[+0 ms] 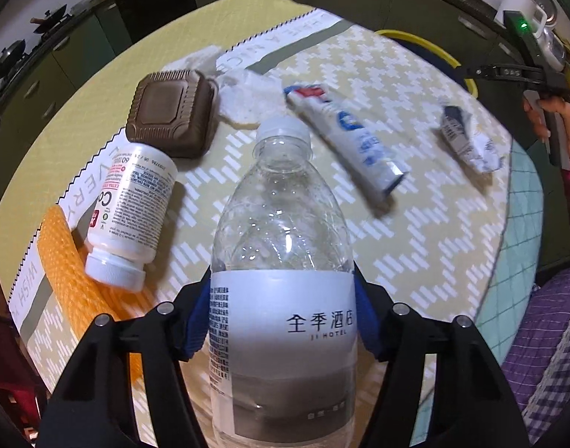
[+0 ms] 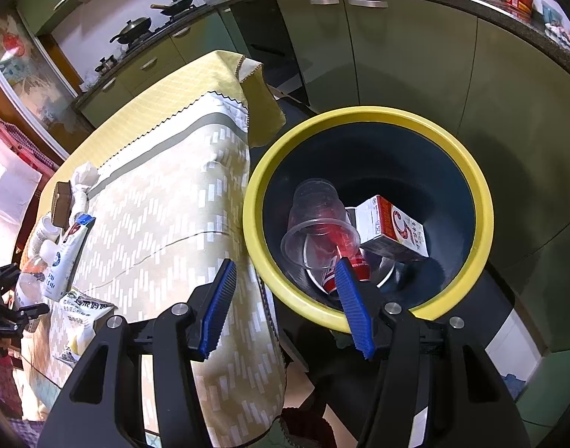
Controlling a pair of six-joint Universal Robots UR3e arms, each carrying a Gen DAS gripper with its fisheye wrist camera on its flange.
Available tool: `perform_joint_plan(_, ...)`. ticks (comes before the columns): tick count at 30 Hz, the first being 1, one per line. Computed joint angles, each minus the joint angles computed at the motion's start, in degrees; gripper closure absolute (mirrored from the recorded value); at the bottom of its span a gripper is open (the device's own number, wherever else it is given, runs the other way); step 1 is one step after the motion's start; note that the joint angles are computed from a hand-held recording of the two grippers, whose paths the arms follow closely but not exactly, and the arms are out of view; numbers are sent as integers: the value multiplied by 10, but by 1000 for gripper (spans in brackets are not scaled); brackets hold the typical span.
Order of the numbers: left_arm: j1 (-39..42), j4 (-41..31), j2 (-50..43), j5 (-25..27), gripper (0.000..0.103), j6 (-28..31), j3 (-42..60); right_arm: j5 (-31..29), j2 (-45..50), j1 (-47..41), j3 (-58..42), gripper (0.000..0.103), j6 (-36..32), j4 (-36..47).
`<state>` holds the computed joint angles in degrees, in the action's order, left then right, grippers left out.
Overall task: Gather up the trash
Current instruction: 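Carry the water bottle over the bin and open the left gripper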
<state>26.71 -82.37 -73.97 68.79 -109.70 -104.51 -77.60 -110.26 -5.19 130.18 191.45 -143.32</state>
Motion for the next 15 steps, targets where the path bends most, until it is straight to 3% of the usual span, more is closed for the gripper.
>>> perform_joint_plan(9,15,-94,71,-33,41,15,45,14,-45,-18,19,48,-8,15)
perform_joint_plan(15,-99,-129,7,-45,41,-65,167,45,-163,-92,52,48,-47,91)
